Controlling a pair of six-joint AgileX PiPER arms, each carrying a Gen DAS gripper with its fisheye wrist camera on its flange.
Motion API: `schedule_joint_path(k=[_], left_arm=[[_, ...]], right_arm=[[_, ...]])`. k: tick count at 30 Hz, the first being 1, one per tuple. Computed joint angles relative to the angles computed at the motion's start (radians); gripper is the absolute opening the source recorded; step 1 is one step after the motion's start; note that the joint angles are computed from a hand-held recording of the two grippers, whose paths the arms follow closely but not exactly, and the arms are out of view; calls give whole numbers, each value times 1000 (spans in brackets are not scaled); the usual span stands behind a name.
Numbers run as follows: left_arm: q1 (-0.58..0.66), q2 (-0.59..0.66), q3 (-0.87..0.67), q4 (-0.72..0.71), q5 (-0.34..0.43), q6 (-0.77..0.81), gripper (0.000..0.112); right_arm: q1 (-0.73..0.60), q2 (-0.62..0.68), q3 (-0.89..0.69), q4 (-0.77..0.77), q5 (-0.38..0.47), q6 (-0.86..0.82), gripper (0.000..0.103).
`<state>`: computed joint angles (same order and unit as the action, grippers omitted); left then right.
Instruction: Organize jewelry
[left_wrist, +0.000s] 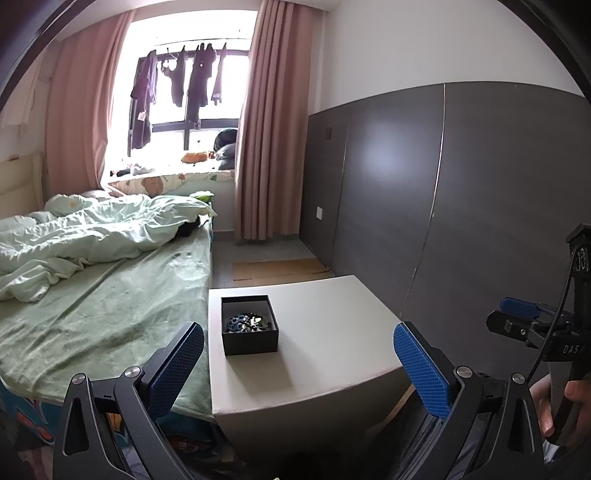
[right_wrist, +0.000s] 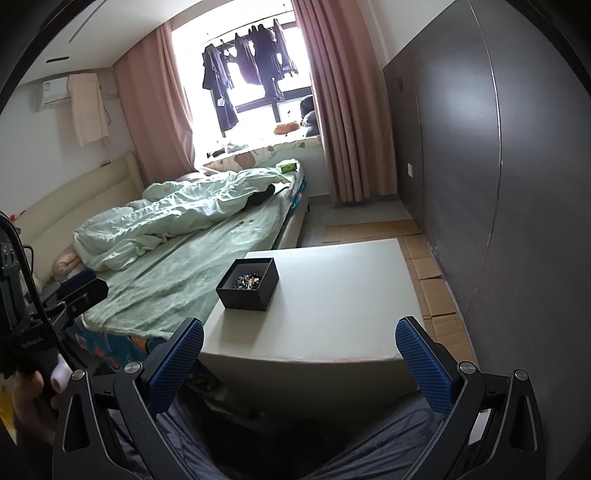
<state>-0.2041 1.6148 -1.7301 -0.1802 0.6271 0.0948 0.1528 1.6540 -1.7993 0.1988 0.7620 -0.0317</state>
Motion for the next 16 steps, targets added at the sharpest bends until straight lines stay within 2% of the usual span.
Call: schedule_joint_path(k=[16], left_arm=[[-6,-5,23,-19,-33,32,103]], right_arm=[[12,-12,21,-35,-9,42,103]])
